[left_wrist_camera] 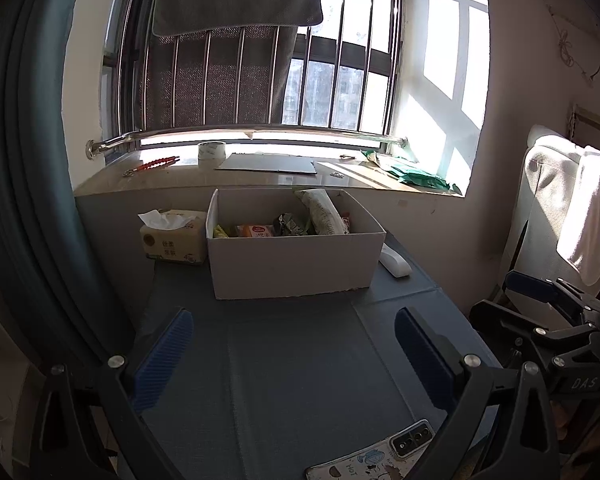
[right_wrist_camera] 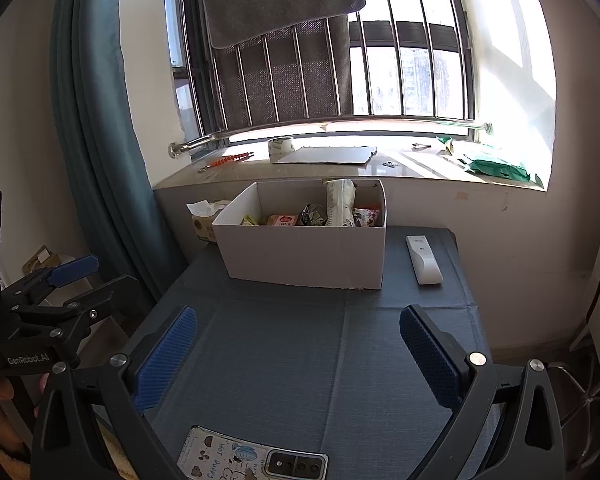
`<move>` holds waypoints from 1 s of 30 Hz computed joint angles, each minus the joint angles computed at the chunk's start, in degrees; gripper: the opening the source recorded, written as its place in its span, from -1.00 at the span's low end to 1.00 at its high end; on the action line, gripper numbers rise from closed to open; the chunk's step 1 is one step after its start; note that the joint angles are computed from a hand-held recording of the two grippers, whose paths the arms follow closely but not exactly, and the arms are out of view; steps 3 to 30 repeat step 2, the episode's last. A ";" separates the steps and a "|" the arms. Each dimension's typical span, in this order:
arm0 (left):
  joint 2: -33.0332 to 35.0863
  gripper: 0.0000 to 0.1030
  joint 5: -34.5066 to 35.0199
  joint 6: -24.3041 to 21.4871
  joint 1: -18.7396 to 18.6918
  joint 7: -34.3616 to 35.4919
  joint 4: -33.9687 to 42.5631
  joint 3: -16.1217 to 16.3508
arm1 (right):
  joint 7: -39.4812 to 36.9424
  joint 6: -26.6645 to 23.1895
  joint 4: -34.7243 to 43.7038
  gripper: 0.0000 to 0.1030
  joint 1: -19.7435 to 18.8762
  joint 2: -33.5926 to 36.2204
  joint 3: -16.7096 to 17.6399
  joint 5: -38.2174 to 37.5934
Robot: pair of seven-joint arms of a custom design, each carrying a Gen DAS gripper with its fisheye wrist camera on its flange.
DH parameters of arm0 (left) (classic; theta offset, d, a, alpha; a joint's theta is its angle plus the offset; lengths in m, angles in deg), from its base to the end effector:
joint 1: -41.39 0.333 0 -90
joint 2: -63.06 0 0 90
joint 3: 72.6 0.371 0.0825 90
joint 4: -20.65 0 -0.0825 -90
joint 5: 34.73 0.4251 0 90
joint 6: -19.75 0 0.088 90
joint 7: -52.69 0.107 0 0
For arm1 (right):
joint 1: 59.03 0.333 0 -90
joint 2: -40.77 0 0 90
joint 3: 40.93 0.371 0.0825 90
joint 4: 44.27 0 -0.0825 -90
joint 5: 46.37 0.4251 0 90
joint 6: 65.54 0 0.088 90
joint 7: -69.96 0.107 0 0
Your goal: Organize snacks
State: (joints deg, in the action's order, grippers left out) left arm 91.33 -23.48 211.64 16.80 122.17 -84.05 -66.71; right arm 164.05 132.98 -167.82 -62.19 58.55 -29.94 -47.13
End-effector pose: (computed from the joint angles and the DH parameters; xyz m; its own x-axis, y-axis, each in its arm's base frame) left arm 0.7002 -0.2730 0.4104 -0.2809 -0.9530 0.1137 -0.5281 0.0545 -0.8474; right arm 0.6541 0.0816 0.4002 0.0987 -0.9890 -0.1098 -0.5460 0.0384 -0.8369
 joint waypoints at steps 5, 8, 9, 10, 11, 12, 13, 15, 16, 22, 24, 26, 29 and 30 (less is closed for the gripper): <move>-0.05 1.00 -0.03 0.44 0.21 0.02 -0.23 -0.23 | 0.07 0.02 0.01 1.00 0.10 0.01 -0.07 0.10; -0.05 1.00 -0.03 0.44 0.21 0.02 -0.23 -0.23 | 0.07 0.02 0.01 1.00 0.10 0.01 -0.07 0.10; -0.05 1.00 -0.03 0.44 0.21 0.02 -0.23 -0.23 | 0.07 0.02 0.01 1.00 0.10 0.01 -0.07 0.10; -0.05 1.00 -0.03 0.44 0.21 0.02 -0.23 -0.23 | 0.07 0.02 0.01 1.00 0.10 0.01 -0.07 0.10; -0.05 1.00 -0.03 0.44 0.21 0.02 -0.23 -0.23 | 0.07 0.02 0.01 1.00 0.10 0.01 -0.07 0.10; -0.05 1.00 -0.03 0.44 0.21 0.02 -0.23 -0.23 | 0.07 0.02 0.01 1.00 0.10 0.01 -0.07 0.10; -0.05 1.00 -0.03 0.44 0.21 0.02 -0.23 -0.23 | 0.07 0.02 0.01 1.00 0.10 0.01 -0.07 0.10; -0.05 1.00 -0.03 0.44 0.21 0.02 -0.23 -0.23 | 0.07 0.02 0.01 1.00 0.10 0.01 -0.07 0.10; -0.05 1.00 -0.03 0.44 0.21 0.02 -0.23 -0.23 | 0.07 0.02 0.01 1.00 0.10 0.01 -0.07 0.10; -0.05 1.00 -0.03 0.44 0.21 0.02 -0.23 -0.23 | 0.07 0.02 0.01 1.00 0.10 0.01 -0.07 0.10; -0.05 1.00 -0.03 0.44 0.21 0.02 -0.23 -0.23 | 0.07 0.02 0.01 1.00 0.10 0.01 -0.07 0.10; -0.05 1.00 -0.03 0.44 0.21 0.02 -0.23 -0.23 | 0.07 0.02 0.01 1.00 0.10 0.01 -0.07 0.10; -0.05 1.00 -0.03 0.44 0.21 0.02 -0.23 -0.23 | 0.07 0.02 0.01 1.00 0.10 0.01 -0.07 0.10; -0.05 1.00 -0.03 0.44 0.21 0.02 -0.23 -0.23 | 0.07 0.02 0.01 1.00 0.10 0.01 -0.07 0.10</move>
